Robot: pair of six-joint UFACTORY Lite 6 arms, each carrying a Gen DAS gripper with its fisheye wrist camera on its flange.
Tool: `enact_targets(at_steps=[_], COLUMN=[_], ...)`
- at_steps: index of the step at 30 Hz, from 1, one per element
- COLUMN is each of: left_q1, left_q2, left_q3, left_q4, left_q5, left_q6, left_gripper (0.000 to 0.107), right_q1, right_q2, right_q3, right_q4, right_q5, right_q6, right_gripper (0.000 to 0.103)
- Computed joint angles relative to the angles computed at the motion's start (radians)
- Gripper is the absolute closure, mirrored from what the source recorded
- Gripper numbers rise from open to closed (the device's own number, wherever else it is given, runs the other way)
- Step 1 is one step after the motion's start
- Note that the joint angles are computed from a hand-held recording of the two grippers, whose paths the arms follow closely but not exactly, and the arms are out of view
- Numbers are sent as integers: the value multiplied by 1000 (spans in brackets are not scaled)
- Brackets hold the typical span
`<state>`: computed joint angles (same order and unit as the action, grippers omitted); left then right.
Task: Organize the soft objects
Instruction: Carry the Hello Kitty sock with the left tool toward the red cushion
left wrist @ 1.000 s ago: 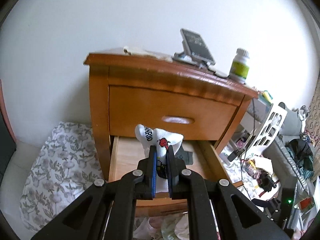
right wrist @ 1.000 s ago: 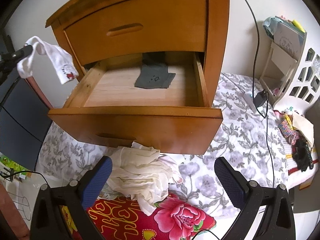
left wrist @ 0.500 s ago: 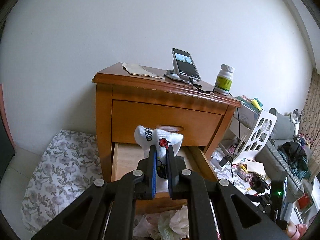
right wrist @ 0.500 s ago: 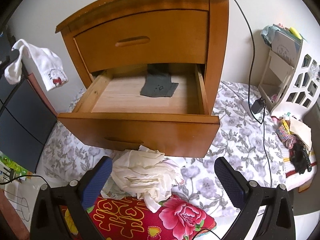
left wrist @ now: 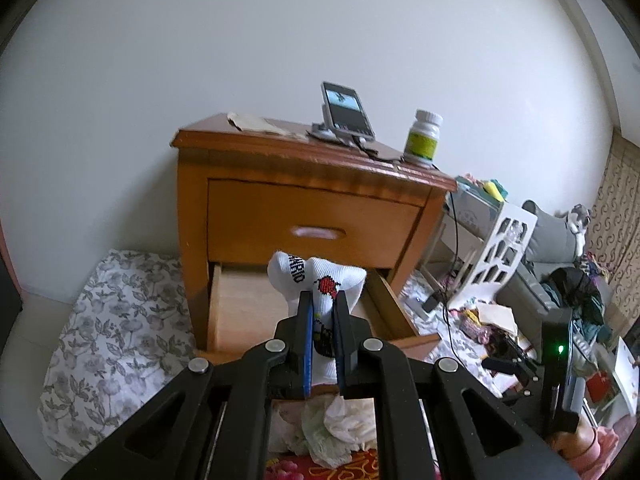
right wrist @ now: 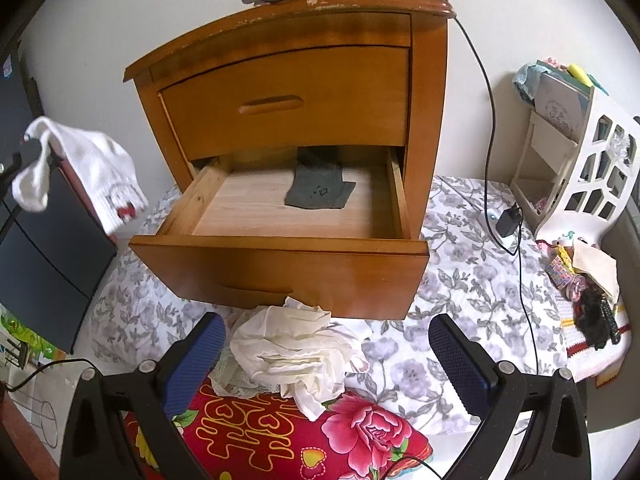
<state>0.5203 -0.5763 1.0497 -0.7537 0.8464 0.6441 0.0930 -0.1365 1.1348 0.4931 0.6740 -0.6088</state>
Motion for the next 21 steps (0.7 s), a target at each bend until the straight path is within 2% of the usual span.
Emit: enact_targets(at_steps=[11, 21], left_q1=[-106, -338], left_q2=[-39, 54], left_q3=[-115, -202], left_q4=[53, 183], left_q5=[14, -105], left_q6=[-41, -182], left_gripper=[98, 98], right_q1=[-21, -31], right_q2=[-39, -9], right_q3=[-14, -13], right_q4=[14, 15], right_q5=[9, -1], right_q6=[-3, -3], right_gripper=[0, 0])
